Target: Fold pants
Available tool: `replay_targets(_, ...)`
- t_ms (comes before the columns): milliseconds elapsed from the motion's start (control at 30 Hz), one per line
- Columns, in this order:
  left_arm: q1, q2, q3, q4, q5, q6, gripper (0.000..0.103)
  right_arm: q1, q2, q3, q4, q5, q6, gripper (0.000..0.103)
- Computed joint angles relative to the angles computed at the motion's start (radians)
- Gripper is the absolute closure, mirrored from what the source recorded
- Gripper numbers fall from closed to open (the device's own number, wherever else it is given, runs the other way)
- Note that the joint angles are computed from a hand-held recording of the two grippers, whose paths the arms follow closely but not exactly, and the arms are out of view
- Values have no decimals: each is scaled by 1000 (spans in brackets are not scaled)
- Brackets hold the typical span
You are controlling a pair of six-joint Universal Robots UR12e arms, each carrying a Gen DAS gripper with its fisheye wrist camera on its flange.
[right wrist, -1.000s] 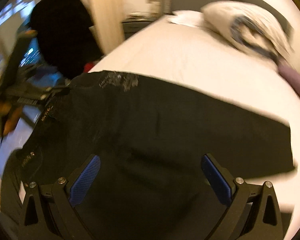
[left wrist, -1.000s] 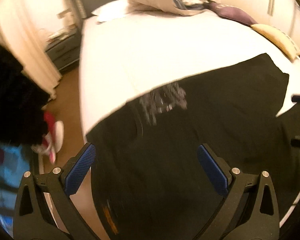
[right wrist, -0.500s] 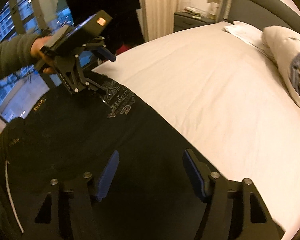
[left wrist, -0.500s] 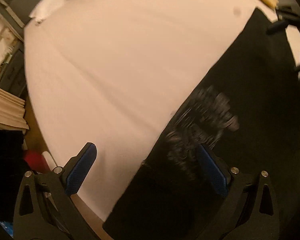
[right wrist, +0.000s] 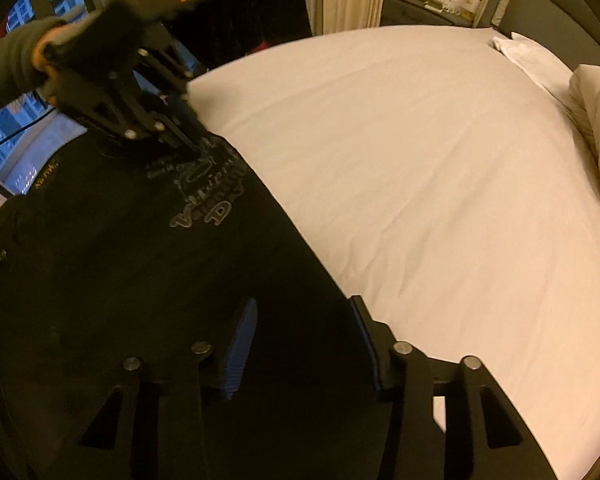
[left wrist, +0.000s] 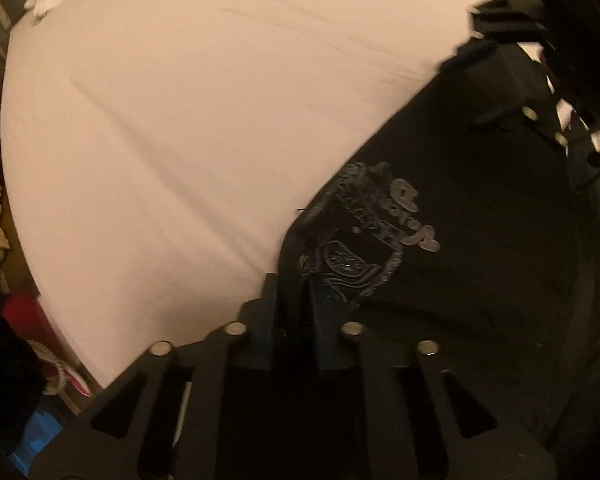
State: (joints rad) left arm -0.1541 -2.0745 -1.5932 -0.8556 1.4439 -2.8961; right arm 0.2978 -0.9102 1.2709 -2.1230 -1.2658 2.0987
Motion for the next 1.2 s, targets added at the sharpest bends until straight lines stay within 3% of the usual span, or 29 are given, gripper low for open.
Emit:
replay_targets(133,-1,28,-41,81,-3,-20,94,15,12,-23,15,-21,-23,56)
replay_targets(300,-14,85,-124,200,22,14,96,30,31,-55,29,-40,-29,57)
replay_targets(433,-30,106,-150,246,33,34,96,41,45,-88,76,-59,-30,58)
replay_targets(467,-33,107,-154,253,34,31,96,44,48,-94,92,-64,-33,60)
replay_targets(633,-31,118,-165,262,36,28,96,55,54,-112,144,-72,-37,91)
replay_targets(733,-46,117,-166,274,41,-8,96,52,42,-101,140,-55,-10,95)
replay_targets(967,-55,123,-170,300,37,-48,96,44,-11,-30,81,6,164,98)
replay_targets(1100,-51,155,-205,319,29,-56,96,26,-34,13,49,117,404,98)
replay_targets(1133,-54,159,-209,321,32,-59,96,17,-37,25,46,159,502,98)
replay_targets(1200,-64,168,-217,323,39,-67,96,3,-54,66,5,228,600,98)
